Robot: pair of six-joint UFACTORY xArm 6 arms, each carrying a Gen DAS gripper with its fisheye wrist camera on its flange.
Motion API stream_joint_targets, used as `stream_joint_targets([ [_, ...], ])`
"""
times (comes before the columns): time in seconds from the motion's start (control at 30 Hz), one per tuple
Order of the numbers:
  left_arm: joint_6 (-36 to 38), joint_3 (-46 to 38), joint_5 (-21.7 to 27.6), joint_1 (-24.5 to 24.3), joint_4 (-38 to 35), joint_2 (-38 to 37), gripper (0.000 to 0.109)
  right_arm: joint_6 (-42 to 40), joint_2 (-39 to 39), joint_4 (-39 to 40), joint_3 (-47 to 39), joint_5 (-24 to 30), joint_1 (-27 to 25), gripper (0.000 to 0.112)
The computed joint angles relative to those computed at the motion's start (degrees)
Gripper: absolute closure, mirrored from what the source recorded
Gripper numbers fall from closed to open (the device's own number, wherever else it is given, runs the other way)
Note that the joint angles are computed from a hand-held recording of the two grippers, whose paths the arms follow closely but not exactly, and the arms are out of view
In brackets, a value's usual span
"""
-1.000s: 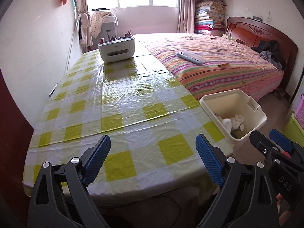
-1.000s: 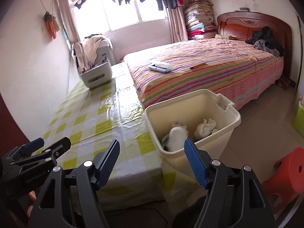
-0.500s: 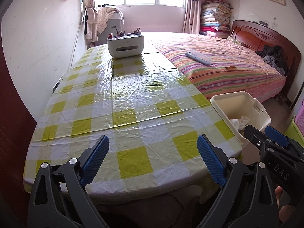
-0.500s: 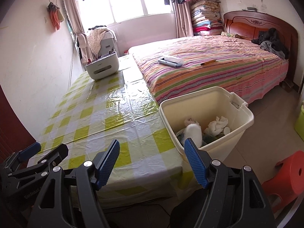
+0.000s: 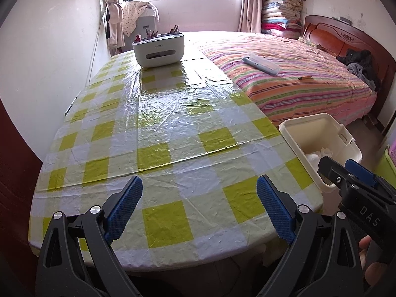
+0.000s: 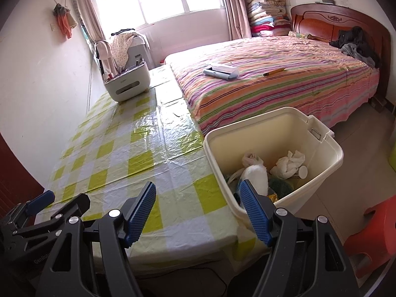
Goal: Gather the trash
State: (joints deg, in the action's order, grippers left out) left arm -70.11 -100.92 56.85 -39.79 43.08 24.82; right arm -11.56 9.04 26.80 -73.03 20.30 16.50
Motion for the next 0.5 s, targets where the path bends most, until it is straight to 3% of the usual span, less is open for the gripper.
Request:
stream_joint_targets([
  [0.5,6.47,-10.65,4.35,-0.24,-2.8,7.46,0.016,-2.12,4.17,3.79,-4.41,2.6,-2.04,0.044],
])
